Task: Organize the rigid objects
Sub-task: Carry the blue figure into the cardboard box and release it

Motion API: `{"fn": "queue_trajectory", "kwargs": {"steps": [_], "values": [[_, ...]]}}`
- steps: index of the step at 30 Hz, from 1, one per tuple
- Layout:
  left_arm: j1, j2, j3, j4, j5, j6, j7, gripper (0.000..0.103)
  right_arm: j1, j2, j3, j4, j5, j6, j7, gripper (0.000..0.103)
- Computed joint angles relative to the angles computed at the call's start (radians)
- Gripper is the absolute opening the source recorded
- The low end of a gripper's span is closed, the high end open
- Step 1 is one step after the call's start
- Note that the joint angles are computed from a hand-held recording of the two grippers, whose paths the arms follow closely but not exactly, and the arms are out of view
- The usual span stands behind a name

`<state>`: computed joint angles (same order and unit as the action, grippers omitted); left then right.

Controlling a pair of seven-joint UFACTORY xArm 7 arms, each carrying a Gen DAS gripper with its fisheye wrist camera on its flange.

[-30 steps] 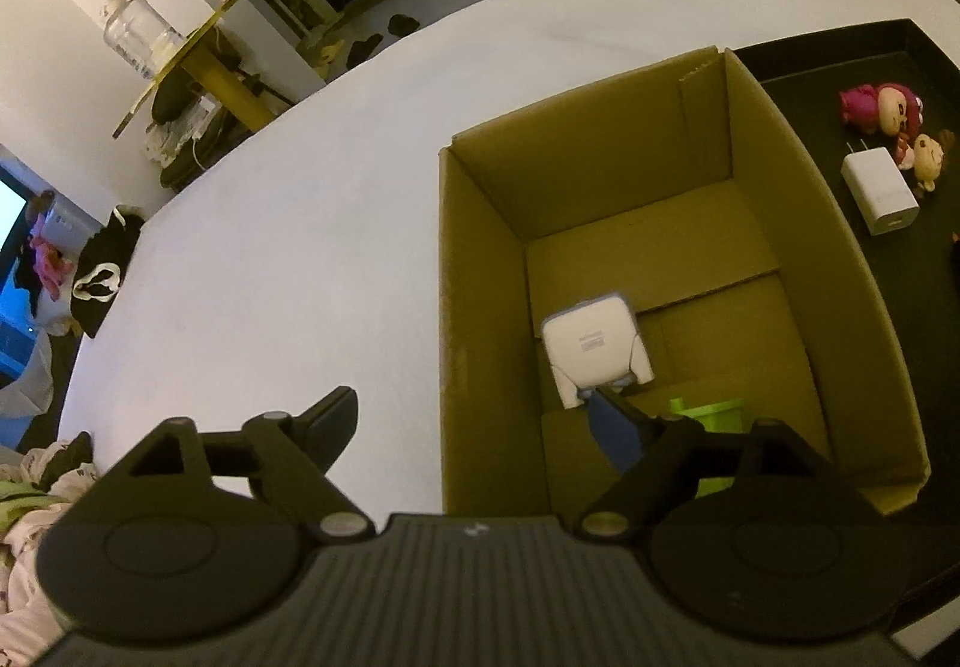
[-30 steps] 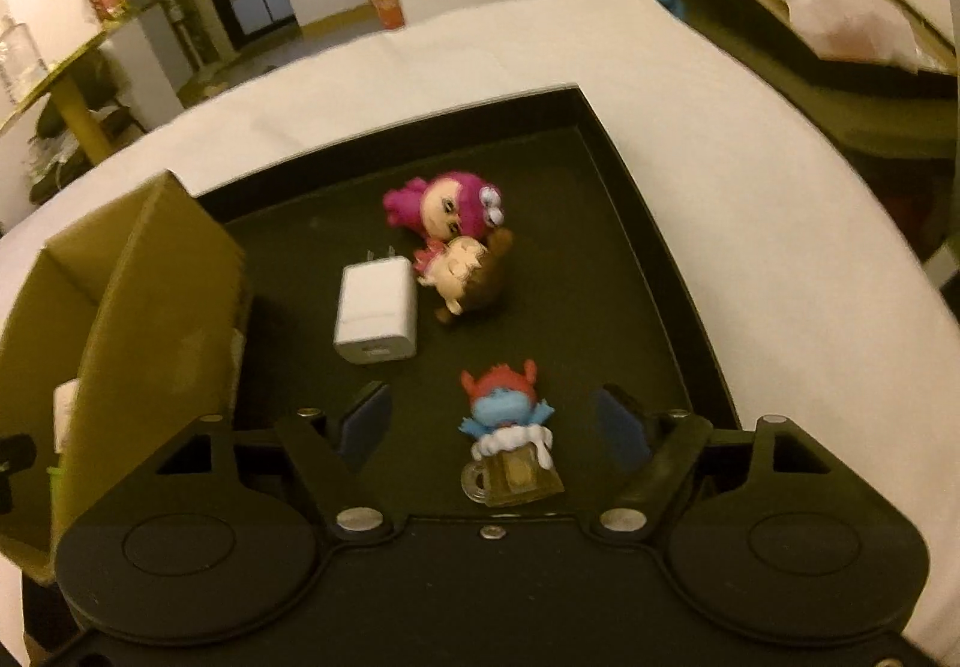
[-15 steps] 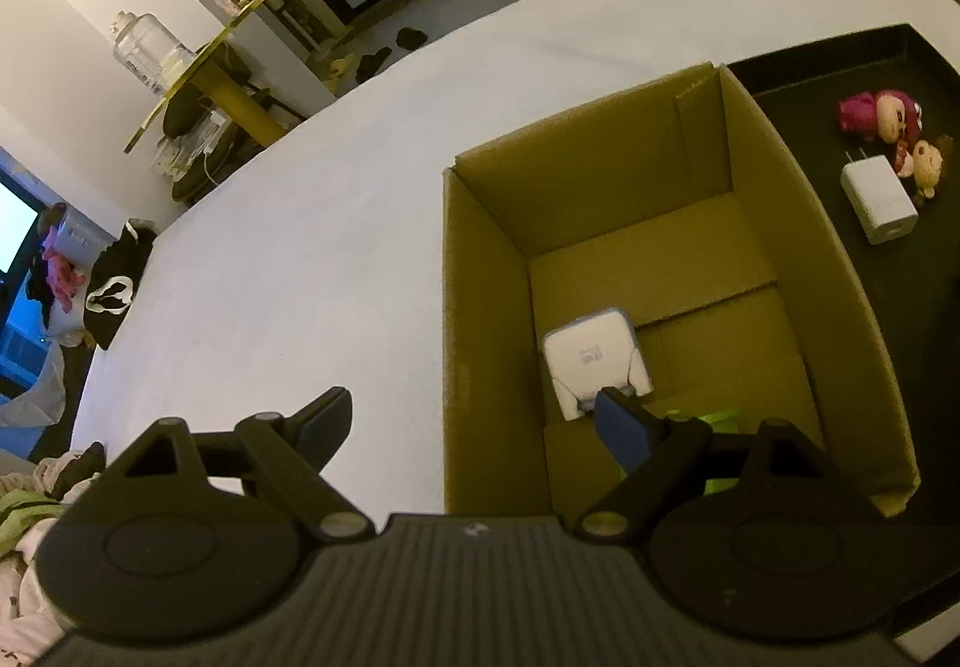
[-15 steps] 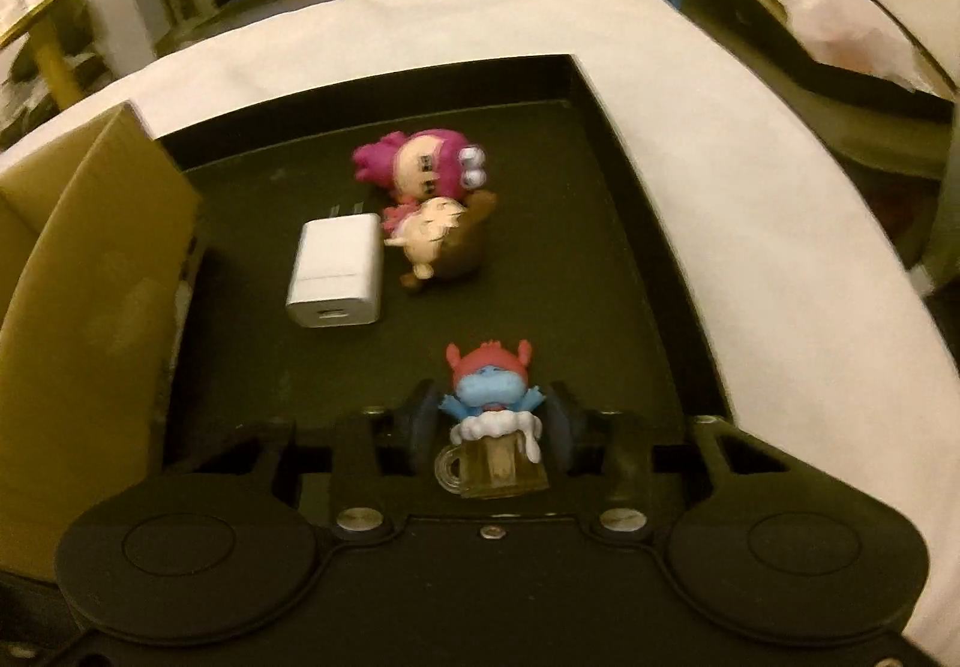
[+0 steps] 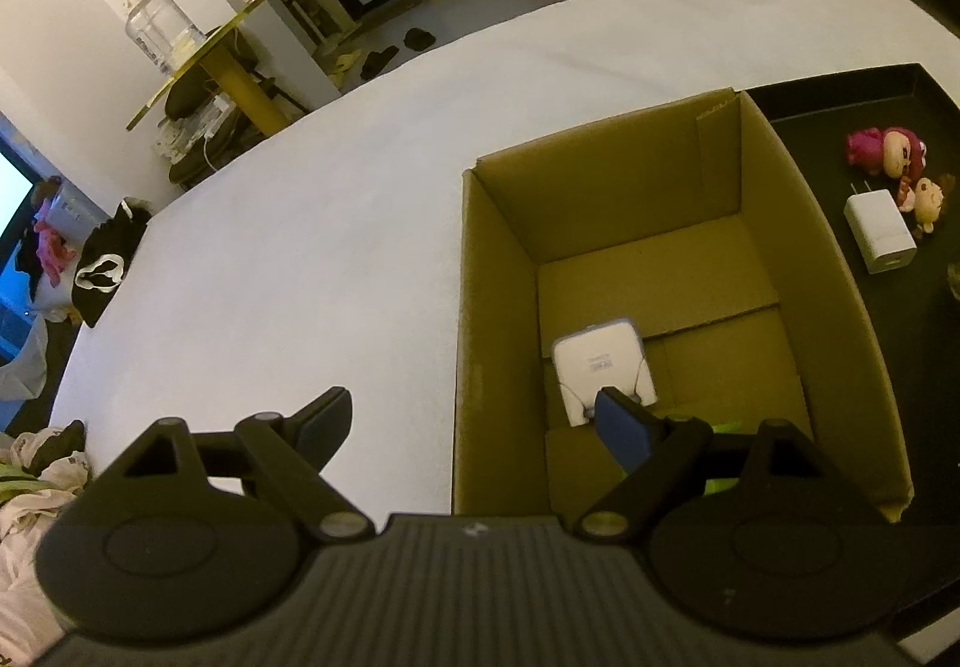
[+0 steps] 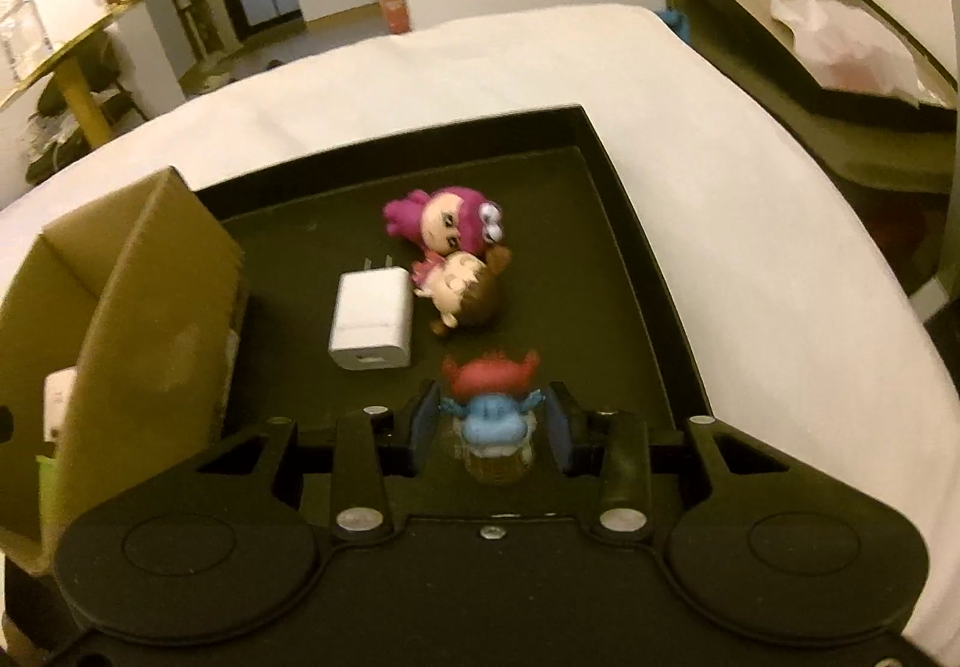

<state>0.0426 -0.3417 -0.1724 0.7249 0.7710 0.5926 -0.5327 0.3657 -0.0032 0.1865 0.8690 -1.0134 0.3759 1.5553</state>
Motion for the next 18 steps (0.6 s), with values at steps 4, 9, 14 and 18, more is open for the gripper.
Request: {"fn": "queue_trajectory", "kwargs": {"steps": [4, 9, 14, 18], "values": [[0.002, -0.005, 0.011, -0.007, -0.016, -0.014, 0.008, 0.087, 0.003, -0.014, 0.006, 0.010, -0.012, -0.007, -0.017, 0.037], [0.002, -0.009, 0.029, -0.010, -0.067, -0.030, 0.037, 0.087, 0.009, -0.022, 0.023, 0.042, -0.031, 0.006, -0.033, 0.037], [0.007, -0.012, 0.045, -0.017, -0.135, -0.056, 0.075, 0.087, 0.028, -0.008, 0.033, 0.097, -0.021, 0.035, -0.074, 0.037], [0.024, -0.010, 0.047, -0.019, -0.166, -0.073, 0.082, 0.087, 0.055, 0.007, 0.040, 0.146, -0.011, 0.078, -0.118, 0.037]]}}
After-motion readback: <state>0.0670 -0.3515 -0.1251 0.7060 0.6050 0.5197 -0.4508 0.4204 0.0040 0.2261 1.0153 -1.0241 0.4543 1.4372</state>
